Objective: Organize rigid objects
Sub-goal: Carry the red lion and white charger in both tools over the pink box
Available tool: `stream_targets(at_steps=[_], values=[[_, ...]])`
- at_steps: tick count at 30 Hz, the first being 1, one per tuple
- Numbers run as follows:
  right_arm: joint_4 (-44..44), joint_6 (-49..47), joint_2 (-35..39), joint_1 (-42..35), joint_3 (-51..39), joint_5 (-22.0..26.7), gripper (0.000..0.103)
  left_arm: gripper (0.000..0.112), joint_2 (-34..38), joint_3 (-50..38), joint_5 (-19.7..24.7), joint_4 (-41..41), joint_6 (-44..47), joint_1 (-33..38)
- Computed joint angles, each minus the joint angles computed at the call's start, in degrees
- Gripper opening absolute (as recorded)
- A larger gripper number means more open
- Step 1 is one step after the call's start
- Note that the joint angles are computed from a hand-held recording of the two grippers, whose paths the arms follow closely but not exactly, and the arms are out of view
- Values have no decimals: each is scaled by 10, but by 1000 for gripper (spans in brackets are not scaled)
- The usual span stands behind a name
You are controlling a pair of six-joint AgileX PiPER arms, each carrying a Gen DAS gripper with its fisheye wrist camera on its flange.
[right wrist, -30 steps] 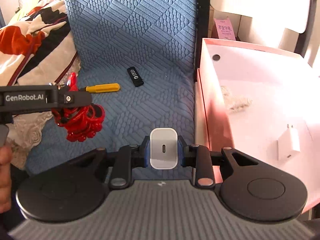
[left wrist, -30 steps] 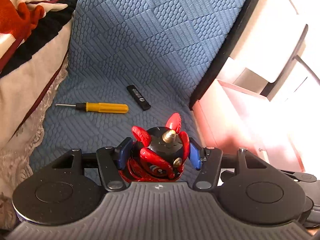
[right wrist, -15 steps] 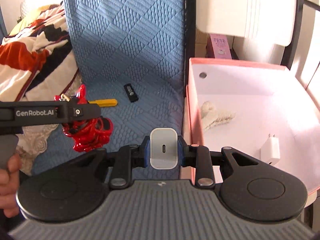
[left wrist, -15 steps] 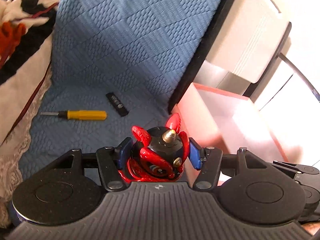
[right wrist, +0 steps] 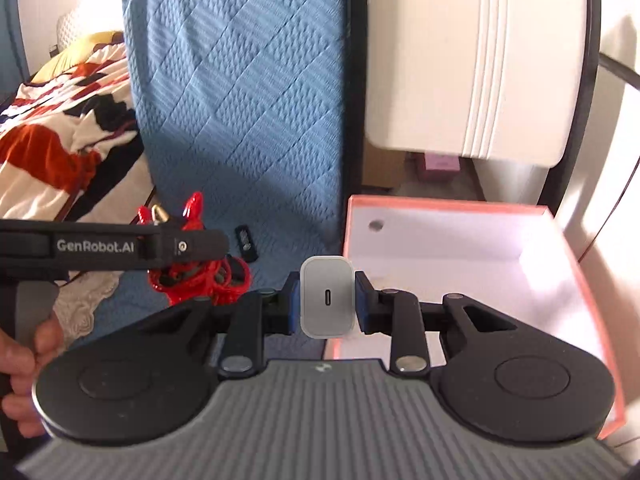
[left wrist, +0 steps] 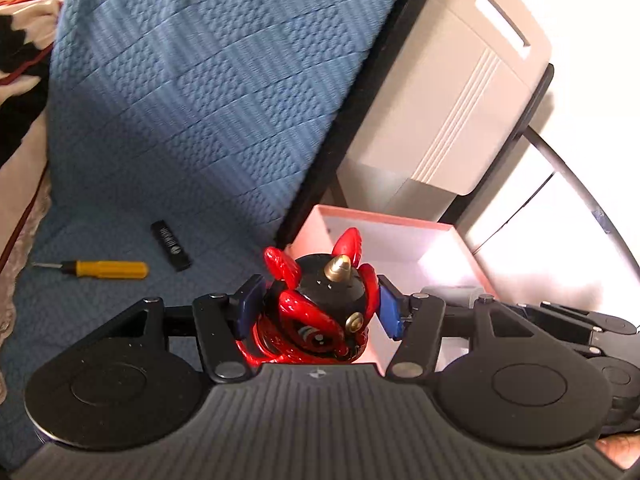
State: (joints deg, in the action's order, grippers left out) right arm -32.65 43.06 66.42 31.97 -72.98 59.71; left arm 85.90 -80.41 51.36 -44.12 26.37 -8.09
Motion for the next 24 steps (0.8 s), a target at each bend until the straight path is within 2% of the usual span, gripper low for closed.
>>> stream_targets(at_steps=[6, 12, 16, 24], values=[[63, -95, -11, -90, -25, -11, 31, 64, 39, -100, 16, 70, -94, -70], [136, -197, -4, -208, -44, -20, 31, 64, 108, -227, 55, 148, -197, -151], [211, -289, -7, -301, -33, -34, 31, 64, 172, -305, 93, 163, -255, -196], [325, -432, -5, -451, 46, -66, 31, 64, 243, -345, 101, 211, -295, -269]])
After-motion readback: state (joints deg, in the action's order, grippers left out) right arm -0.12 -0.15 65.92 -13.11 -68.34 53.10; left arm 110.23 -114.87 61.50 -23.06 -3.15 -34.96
